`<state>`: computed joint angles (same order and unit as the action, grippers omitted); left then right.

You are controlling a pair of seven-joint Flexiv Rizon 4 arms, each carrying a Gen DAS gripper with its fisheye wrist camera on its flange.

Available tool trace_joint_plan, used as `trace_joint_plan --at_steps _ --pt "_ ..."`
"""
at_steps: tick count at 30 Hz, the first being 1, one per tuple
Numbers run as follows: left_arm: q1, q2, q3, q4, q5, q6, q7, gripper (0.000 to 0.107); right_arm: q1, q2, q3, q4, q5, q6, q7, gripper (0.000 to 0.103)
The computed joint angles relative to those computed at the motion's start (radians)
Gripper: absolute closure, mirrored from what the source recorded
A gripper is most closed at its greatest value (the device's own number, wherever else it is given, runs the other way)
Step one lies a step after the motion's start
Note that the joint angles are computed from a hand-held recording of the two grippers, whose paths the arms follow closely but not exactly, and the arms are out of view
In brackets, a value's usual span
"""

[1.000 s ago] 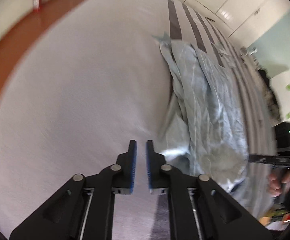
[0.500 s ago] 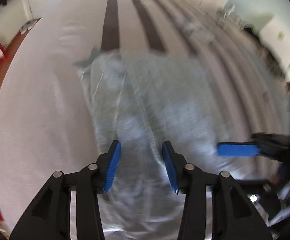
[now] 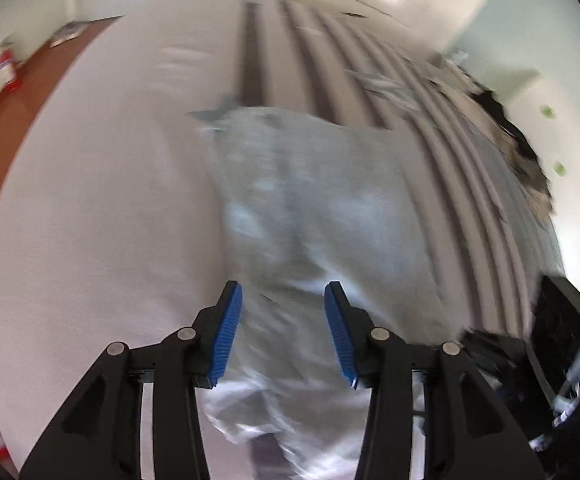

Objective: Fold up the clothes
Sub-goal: 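Open both tools and smooth the folded shirt flat on the bed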

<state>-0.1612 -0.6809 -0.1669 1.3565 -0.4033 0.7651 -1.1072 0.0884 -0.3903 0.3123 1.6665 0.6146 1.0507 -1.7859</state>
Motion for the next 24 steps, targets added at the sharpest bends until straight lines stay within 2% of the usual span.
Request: trace_joint_plan --at_steps 1,5,7,9,12,16,20,22,24 --pt "0.003 0.019 -0.005 0.028 0.007 -0.023 0.027 0.067 -0.009 0.005 0.010 0.001 0.015 -0.006 -0.014 0.043" --pt "-0.037 0.027 0.048 0.058 0.123 -0.112 0.044 0.067 -0.021 0.008 0.008 0.003 0.032 -0.062 -0.042 0.044" --pt "-0.032 0.043 0.056 0.095 0.128 -0.101 0.037 0.066 -0.032 0.011 -0.001 -0.011 0.035 -0.101 -0.056 0.045" --pt "-0.019 0.061 0.054 0.123 0.109 -0.084 0.024 0.067 -0.032 0.001 -0.018 -0.046 0.026 -0.097 -0.083 0.044" --pt "-0.010 0.078 0.048 0.131 0.087 -0.046 0.004 0.067 -0.031 -0.079 -0.048 -0.168 -0.012 -0.088 -0.095 0.038" --pt "0.006 0.061 -0.010 0.095 -0.006 0.025 0.013 0.067 -0.048 -0.199 -0.072 -0.335 -0.097 -0.118 -0.065 0.038" --pt "-0.053 -0.010 -0.006 -0.035 0.047 -0.041 0.018 0.067 -0.048 -0.340 -0.077 -0.542 -0.182 -0.228 0.011 0.038" --pt "-0.066 -0.043 0.008 -0.089 0.078 -0.116 0.015 0.067 -0.056 -0.348 -0.080 -0.561 -0.220 -0.264 0.017 0.038" --pt "-0.074 -0.032 0.037 -0.063 0.142 -0.159 0.053 0.066 -0.059 -0.358 -0.092 -0.561 -0.259 -0.281 0.012 0.042"
